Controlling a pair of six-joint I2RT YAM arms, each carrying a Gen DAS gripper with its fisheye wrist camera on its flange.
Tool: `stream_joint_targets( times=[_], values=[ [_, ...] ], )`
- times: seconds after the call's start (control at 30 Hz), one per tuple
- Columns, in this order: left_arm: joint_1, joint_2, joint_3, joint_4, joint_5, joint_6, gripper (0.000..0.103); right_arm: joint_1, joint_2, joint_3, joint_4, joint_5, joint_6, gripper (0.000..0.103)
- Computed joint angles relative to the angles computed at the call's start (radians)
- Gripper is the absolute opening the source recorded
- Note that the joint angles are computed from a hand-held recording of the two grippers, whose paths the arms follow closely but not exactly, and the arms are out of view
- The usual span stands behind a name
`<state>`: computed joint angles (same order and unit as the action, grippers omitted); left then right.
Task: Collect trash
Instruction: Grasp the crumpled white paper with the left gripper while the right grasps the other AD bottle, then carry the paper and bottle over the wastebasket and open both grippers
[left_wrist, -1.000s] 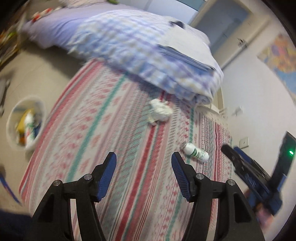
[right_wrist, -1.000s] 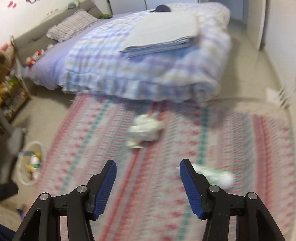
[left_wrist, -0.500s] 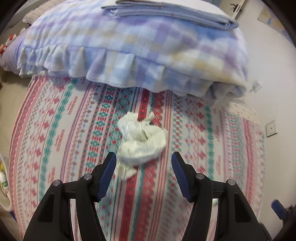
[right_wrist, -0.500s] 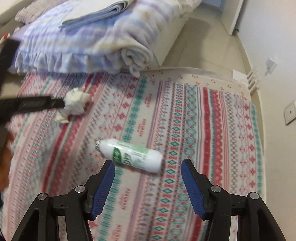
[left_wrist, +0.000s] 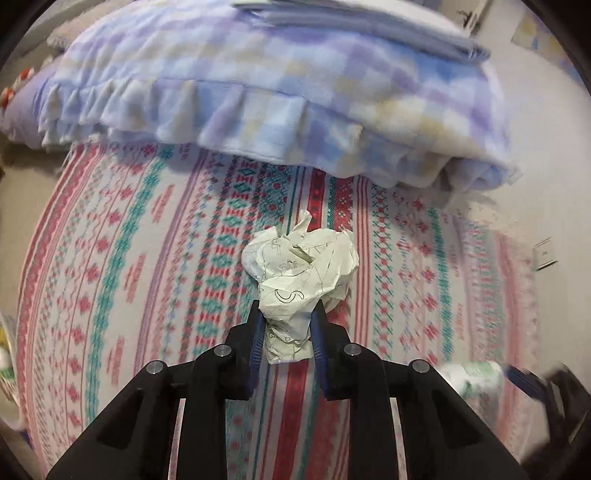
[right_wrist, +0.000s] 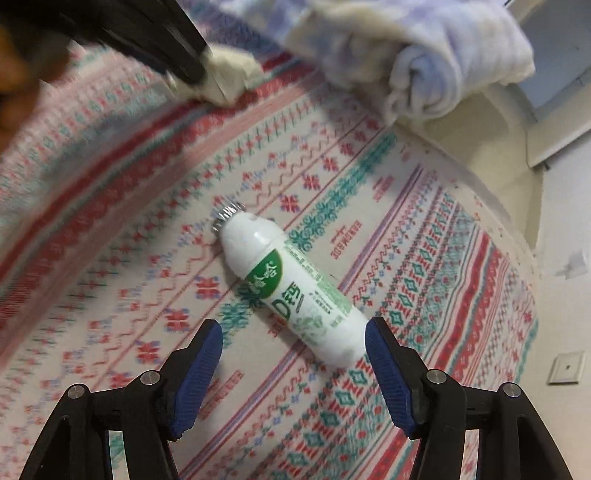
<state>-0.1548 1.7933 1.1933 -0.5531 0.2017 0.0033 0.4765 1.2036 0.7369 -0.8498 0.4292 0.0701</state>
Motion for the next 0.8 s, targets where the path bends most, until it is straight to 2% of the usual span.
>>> stream_joint_targets(
  times=[0.1, 0.23, 0.33, 0.4, 0.43, 0.5, 0.6, 0.67, 0.73, 0.8],
  values=[
    [0.088, -0.093, -0.044, -0.086, 0.073, 0.066, 0.025, -0.029, 0.03, 0.002, 0.034, -0.019, -0.028, 0.068],
    [0.168, -0.215, -0.078, -0.192, 0.063, 0.169, 0.026, -0.041, 0.086, 0.006, 0.093, 0.002, -0.077, 0.068],
    [0.237, -0.246, -0.044, -0.275, 0.063, 0.235, 0.026, -0.003, 0.181, 0.005, 0.136, 0.102, -0.092, 0.069],
    [0.296, -0.283, -0.045, -0.315, 0.071, 0.297, 0.026, -0.007, 0.175, 0.015, 0.158, 0.065, -0.105, 0.065],
    [0.329, -0.299, -0.046, -0.333, 0.074, 0.329, 0.026, -0.009, 0.19, 0.032, 0.138, 0.043, -0.086, 0.05],
    [0.399, -0.313, -0.032, -0.381, 0.095, 0.394, 0.026, -0.002, 0.236, 0.08, 0.075, 0.024, -0.053, 0.044],
    [0.512, -0.328, -0.019, -0.434, 0.16, 0.487, 0.026, 0.008, 0.228, 0.133, 0.036, -0.077, -0.006, 0.042],
    [0.596, -0.327, -0.021, -0.434, 0.202, 0.547, 0.026, 0.048, 0.206, 0.176, 0.006, -0.071, 0.058, 0.042],
    [0.642, -0.294, -0.016, -0.405, 0.206, 0.561, 0.026, 0.088, 0.187, 0.227, -0.017, -0.073, 0.125, 0.042],
    [0.693, -0.198, 0.044, -0.413, 0.2, 0.534, 0.026, 0.144, 0.194, 0.282, -0.033, -0.073, 0.189, 0.042]
  ],
)
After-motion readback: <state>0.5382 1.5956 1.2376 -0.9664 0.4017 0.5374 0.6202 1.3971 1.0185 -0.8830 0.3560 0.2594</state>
